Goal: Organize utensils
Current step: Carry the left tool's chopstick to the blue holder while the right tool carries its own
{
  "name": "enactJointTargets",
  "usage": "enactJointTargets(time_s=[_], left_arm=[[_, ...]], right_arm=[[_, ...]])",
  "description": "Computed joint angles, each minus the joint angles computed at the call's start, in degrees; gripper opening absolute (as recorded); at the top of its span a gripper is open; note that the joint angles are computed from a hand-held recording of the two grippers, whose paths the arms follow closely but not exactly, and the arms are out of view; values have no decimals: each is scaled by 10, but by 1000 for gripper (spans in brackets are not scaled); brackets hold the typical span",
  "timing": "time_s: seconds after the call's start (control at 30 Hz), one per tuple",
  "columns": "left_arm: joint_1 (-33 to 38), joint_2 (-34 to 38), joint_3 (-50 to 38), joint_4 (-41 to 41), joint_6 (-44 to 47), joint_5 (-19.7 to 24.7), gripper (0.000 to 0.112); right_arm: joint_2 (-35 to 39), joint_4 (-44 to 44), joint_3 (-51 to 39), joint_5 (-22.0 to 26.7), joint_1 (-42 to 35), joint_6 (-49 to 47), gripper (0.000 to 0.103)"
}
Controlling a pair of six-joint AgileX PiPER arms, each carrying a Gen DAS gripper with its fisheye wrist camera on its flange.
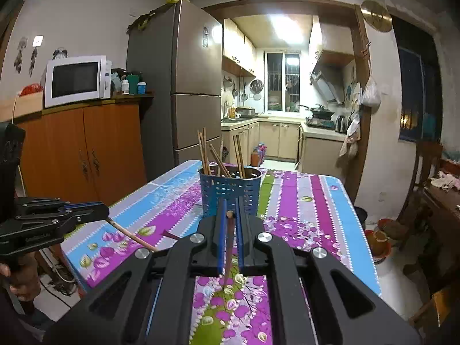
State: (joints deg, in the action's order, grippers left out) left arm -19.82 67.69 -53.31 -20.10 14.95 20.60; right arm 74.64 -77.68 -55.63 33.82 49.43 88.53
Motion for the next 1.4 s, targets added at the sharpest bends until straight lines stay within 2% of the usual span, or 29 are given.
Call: enactJointTargets(time_s=[0.17, 0.3, 0.57, 0.87, 1.07, 1.23, 1.4], left_arm=[[36, 60, -117, -50, 47, 117, 7], [45, 88, -184, -34, 42, 169, 7], [30, 128, -252, 33, 2, 195, 7], [32, 144, -282, 46, -6, 213, 7], [39, 175, -346, 69, -20, 245, 7], [59, 228, -463, 70, -22, 306, 7], [64, 313, -657, 103, -53, 386, 7]], right_arm=[[14, 115, -64, -25, -35, -124, 5], [25, 199, -102, -34, -58, -213, 5], [52, 359, -160, -50, -109, -359, 5], [77, 420, -212, -33, -126, -424, 5], [107, 474, -277, -10, -141, -489, 5], [143, 503, -369, 26, -159, -542, 5], [197, 547, -501, 74, -181, -604, 5]])
